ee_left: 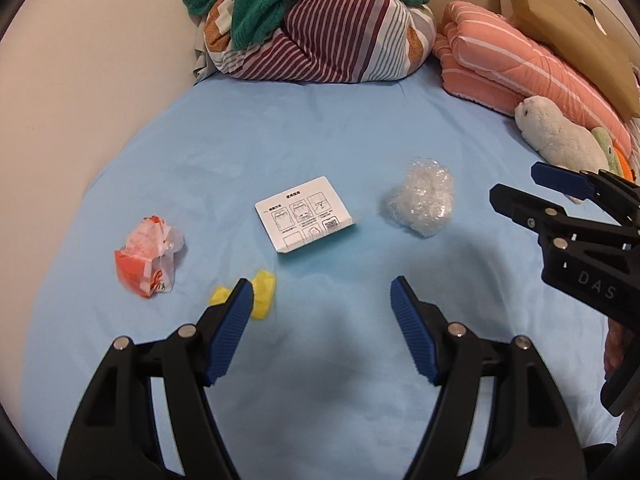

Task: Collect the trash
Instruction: 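Grasp the white card with the left tool while the right tool grasps the bubble wrap, then carry the white card and bubble wrap with both tools over the grey bin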

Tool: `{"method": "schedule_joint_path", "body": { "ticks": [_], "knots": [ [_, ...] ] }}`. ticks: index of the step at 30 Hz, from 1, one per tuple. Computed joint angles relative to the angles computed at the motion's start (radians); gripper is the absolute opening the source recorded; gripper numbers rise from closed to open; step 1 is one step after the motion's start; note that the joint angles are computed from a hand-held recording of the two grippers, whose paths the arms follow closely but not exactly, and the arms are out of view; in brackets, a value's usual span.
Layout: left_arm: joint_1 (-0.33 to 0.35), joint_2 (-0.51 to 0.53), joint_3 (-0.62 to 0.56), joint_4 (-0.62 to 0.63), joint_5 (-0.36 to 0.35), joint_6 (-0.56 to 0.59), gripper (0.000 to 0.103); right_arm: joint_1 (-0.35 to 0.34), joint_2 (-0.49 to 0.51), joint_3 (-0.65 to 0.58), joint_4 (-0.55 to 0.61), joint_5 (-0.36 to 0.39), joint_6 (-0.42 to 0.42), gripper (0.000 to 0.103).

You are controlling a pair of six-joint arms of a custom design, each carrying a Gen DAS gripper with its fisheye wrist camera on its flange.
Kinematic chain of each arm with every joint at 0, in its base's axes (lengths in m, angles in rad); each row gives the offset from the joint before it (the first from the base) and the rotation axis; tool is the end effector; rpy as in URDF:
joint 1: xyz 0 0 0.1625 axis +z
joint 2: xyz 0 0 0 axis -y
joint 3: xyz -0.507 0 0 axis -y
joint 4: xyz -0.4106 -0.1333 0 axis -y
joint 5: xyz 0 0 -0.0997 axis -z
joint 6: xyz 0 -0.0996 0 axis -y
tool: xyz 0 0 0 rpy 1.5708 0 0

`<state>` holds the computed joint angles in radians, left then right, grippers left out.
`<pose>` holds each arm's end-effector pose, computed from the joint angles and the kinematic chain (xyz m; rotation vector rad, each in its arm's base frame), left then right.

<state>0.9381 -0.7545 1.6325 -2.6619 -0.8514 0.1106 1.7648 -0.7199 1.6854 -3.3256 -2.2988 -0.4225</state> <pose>-0.2801 -0.7184 0.1417 0.7996 2.3235 -0.4920 0.2080 -0.7111 0.1775 0.3373 -2.2181 0.8207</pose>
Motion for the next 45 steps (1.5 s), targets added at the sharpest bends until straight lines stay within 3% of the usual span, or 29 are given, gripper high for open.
{"method": "schedule_joint_path", "body": {
  "ticks": [8, 11, 14, 16, 17, 21, 29, 36, 45],
  "knots": [
    [0.056, 0.104, -0.111, -0.002, -0.028, 0.084, 0.069, -0.052, 0.064, -0.084, 0.066, 0.024, 0.011, 0.060],
    [0.071, 0.131, -0.140, -0.008, -0.049, 0.116, 0.059, -0.064, 0.076, -0.102, 0.081, 0.034, 0.016, 0.060],
    [0.081, 0.151, -0.161, -0.005, -0.067, 0.148, 0.039, -0.072, 0.083, -0.113, 0.094, 0.041, 0.015, 0.060],
    [0.084, 0.164, -0.170, -0.010, -0.070, 0.174, 0.029, -0.077, 0.085, -0.118, 0.105, 0.050, 0.011, 0.048],
    [0.084, 0.169, -0.169, -0.023, -0.068, 0.194, 0.024, -0.079, 0.084, -0.120, 0.117, 0.059, 0.014, 0.037],
    [0.082, 0.179, -0.158, -0.090, -0.079, 0.271, 0.010, -0.082, 0.086, -0.120, 0.116, 0.071, 0.003, 0.027],
    [0.083, 0.171, -0.165, -0.095, -0.120, 0.266, 0.003, -0.071, 0.085, -0.108, 0.064, 0.073, -0.037, 0.019],
    [0.077, 0.134, -0.147, -0.047, -0.158, 0.176, 0.002, -0.059, 0.063, -0.077, 0.040, 0.066, -0.026, 0.018],
    [0.042, 0.044, -0.044, -0.042, -0.170, 0.102, 0.001, -0.027, 0.021, 0.002, 0.021, 0.041, 0.024, 0.018]
  ]
}}
